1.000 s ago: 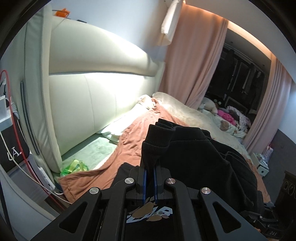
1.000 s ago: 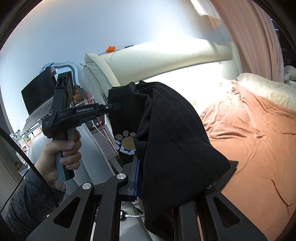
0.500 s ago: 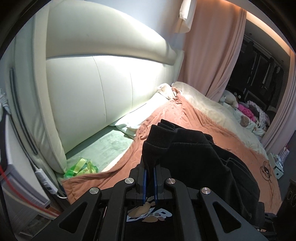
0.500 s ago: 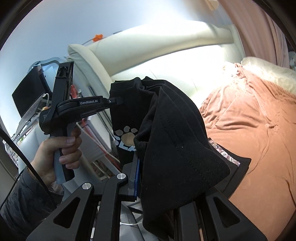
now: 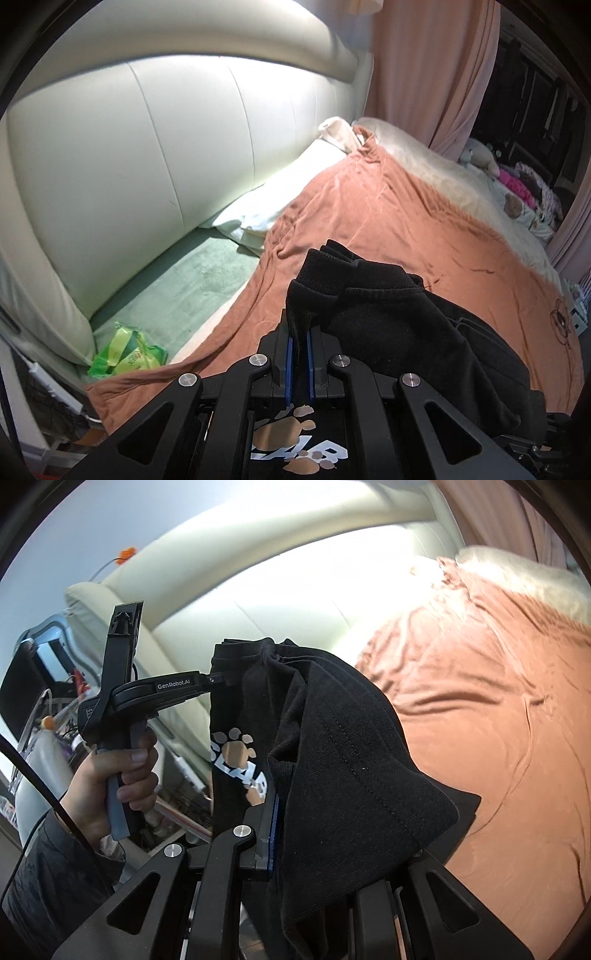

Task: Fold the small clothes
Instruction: 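Carry the lifted navy shirt with both grippers toward the folded black shirt, then lower the navy shirt onto the bed and open both grippers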

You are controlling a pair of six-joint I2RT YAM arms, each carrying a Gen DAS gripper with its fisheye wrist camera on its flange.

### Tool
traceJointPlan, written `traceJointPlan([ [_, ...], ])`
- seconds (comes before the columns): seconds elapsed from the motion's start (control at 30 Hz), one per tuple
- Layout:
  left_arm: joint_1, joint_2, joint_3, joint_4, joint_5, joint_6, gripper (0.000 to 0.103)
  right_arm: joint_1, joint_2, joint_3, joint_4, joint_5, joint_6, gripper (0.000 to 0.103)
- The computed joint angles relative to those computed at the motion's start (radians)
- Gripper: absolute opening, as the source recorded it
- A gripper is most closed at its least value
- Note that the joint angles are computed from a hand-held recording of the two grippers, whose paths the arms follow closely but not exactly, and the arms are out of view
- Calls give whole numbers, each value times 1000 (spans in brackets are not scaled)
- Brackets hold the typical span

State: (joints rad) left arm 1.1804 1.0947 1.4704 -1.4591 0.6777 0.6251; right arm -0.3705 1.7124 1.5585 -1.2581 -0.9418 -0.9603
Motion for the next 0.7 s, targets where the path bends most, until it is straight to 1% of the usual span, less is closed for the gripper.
traceJointPlan([
  [0.07, -119, -26, -95, 123, -79, -113, 5, 12, 69, 57, 11, 17, 24, 10],
  [0.1, -161, -34, -132, 168, -110, -151, 5, 3, 115, 99, -3, 23, 15, 10],
  [0.2, -288, -45, -252, 315, -213, -261, 5, 11, 232, 200, 9, 46, 43, 10],
  [0.3, -350, -32, -328, 409, -265, -322, 5, 55, 309, 250, 68, 74, 117, 10],
  [0.33, -370, -29, -352, 439, -279, -338, 5, 60, 362, 302, 76, 82, 149, 10],
  [0.4, -428, -6, -389, 491, -327, -373, 7, 51, 477, 450, 30, 101, 178, 12],
  [0.43, -451, 14, -399, 502, -358, -389, 8, 65, 499, 463, 59, 126, 230, 16],
  [0.47, -470, 27, -413, 516, -387, -409, 9, 102, 488, 427, 98, 157, 274, 19],
  [0.5, -477, 27, -428, 528, -406, -420, 10, 112, 513, 441, 136, 195, 317, 27],
  [0.53, -483, 24, -437, 536, -425, -431, 14, 124, 500, 404, 190, 234, 350, 42],
  [0.57, -483, 19, -440, 533, -428, -438, 21, 129, 510, 418, 224, 246, 387, 51],
  [0.6, -474, 11, -440, 520, -414, -434, 25, 120, 533, 457, 214, 236, 404, 66],
  [0.63, -470, 2, -440, 512, -408, -428, 28, 99, 539, 473, 217, 217, 412, 70],
  [0.67, -472, -11, -438, 500, -417, -421, 28, 109, 520, 438, 233, 216, 423, 70],
  [0.7, -471, -22, -438, 489, -422, -417, 28, 97, 523, 454, 232, 209, 433, 70],
])
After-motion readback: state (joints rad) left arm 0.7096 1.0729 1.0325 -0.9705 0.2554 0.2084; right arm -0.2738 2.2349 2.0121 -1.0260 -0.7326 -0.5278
